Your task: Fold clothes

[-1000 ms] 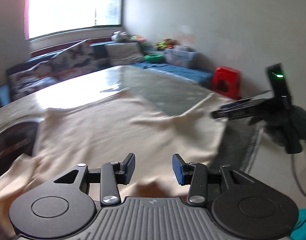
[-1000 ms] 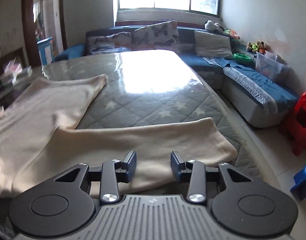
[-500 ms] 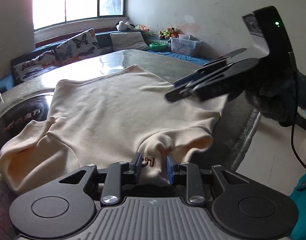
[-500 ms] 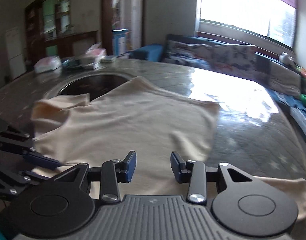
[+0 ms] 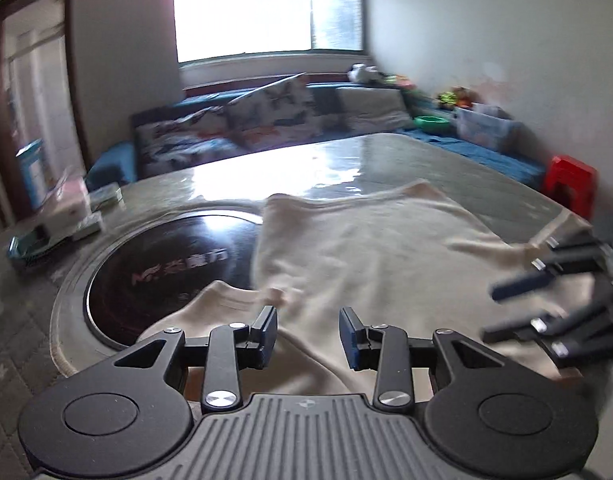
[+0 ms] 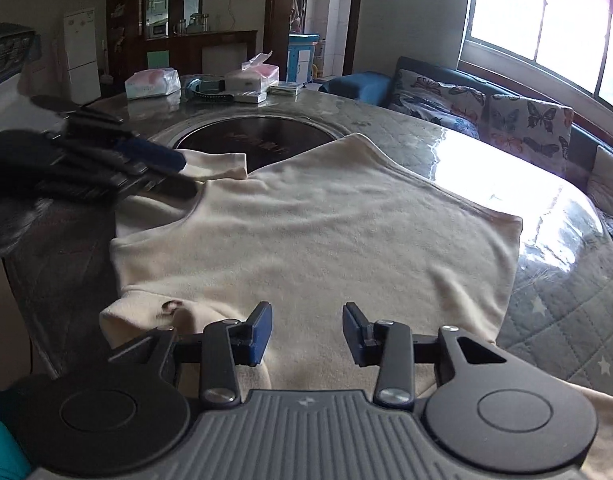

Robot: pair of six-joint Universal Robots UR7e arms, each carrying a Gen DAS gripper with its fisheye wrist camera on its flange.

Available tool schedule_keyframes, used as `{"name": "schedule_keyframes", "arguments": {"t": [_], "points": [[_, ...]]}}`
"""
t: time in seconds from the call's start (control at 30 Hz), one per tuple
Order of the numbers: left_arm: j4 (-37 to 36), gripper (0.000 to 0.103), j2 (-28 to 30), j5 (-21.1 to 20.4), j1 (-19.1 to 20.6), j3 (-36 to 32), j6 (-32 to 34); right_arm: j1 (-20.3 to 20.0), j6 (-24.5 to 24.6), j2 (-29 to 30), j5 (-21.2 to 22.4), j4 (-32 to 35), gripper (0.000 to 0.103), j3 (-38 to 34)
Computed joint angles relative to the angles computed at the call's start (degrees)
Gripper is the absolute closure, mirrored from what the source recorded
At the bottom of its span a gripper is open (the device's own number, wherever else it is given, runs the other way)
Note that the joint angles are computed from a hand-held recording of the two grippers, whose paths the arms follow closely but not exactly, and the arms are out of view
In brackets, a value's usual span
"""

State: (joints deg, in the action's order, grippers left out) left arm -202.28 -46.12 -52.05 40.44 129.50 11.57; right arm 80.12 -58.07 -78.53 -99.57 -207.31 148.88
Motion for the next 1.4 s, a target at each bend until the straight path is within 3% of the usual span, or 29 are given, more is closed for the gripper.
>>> {"name": "schedule_keyframes", "arguments": {"t": [0.1, 0.2, 0.3, 0.53, 0.67, 0.83, 1.03, 1.4], "points": [[0.6, 0.066, 2.5, 3.3, 1.4, -3.6, 0.7, -0.3, 0.6, 0.2, -0.5, 1.4, 0.064, -0.5], [5.9, 0.066, 3.2, 3.2, 3.2, -6.2, -1.5, -0.3, 0.0, -0.1, -0.4, 2.1, 0.063, -0.4], [6.7, 0.067, 4.1, 3.0, 4.3, -7.1, -2.1, 0.3, -0.5, -0.3, -0.2, 2.8, 0.063, -0.6], [2.2, 0.097, 1.7, -1.5, 6.3, -5.4, -4.7, 0.5, -0.2, 0.5, -0.8, 3.4, 0.063, -0.9], [-2.8, 0.098, -1.2, -2.0, 7.2, -3.3, -7.9, 0.8, -0.1, 0.6, -1.3, 3.0, 0.062, -0.9], [-9.5, 0.099, -5.9, 1.8, 7.6, 0.3, -10.9, 1.2, -0.1, 1.2, -2.1, 2.0, 0.061, -0.8], [-14.8, 0.099, -11.3, 6.7, 8.3, 5.1, -9.6, 1.8, -0.2, 1.9, -3.1, 0.7, 0.059, -0.8], [-11.3, 0.098, -11.9, 15.1, 10.4, 9.8, -10.1, 6.4, -3.3, 2.8, -7.3, 2.3, 0.059, -2.7]]}}
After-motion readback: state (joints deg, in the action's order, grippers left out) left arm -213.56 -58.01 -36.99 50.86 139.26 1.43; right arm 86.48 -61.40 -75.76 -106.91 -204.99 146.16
